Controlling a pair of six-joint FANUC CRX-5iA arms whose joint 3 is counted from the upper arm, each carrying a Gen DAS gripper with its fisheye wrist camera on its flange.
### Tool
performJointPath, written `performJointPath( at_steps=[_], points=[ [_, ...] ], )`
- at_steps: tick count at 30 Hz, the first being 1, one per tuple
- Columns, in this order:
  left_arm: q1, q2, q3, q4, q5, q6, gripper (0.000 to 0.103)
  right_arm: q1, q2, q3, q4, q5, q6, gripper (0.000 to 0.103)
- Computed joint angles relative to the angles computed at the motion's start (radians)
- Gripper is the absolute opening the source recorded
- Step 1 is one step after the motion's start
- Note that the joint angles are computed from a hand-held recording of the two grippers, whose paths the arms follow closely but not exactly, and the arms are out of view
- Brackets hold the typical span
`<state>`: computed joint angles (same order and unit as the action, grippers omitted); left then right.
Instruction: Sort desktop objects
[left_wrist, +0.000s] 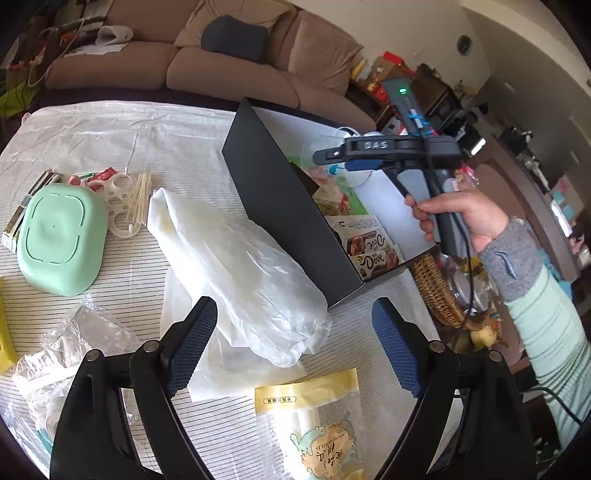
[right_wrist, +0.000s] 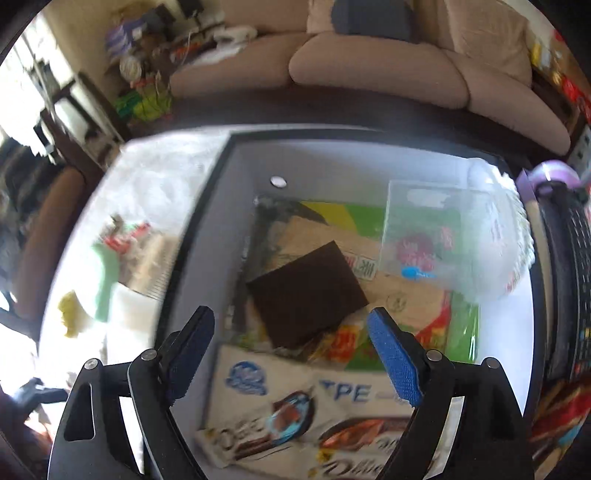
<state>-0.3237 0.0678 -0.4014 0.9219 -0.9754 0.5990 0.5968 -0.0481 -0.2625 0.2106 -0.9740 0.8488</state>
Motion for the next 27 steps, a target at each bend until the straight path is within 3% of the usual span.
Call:
performJointPath(
  at_steps=[4,7,16,19,22,24,27],
  points=[
    [0.003,0.008,0.004,-0.007,-0.002,0.002,0.085,-0.007,0.126,0.065,0.001,-0.066,0.156,0.088],
    [0.007,0.021,0.014,-0.018,-0.01,0.014,0.085,-0.027,0.157,0.081,-0.045,-0.063,0.241,0.088],
    [0.001,0.027,0.018,-0.042,-0.014,0.022,0.085,-0.047,0.189,0.09,-0.036,-0.068,0.277,0.095],
    [0.0,0.028,0.017,-0.043,-0.017,0.023,0.085,-0.084,0.192,0.128,-0.126,-0.098,0.239,0.097],
    [0.003,0.03,0.017,-0.041,-0.019,0.023,0.085,-0.19,0.175,0.192,-0.404,-0.14,0.264,0.097],
    [0.005,0.03,0.017,-0.039,-0.022,0.024,0.085,-0.228,0.156,0.198,-0.519,-0.162,0.303,0.097],
    [0.008,0.028,0.017,-0.028,-0.027,0.016,0.085,-0.175,0.125,0.163,-0.428,-0.179,0.269,0.097]
  ],
)
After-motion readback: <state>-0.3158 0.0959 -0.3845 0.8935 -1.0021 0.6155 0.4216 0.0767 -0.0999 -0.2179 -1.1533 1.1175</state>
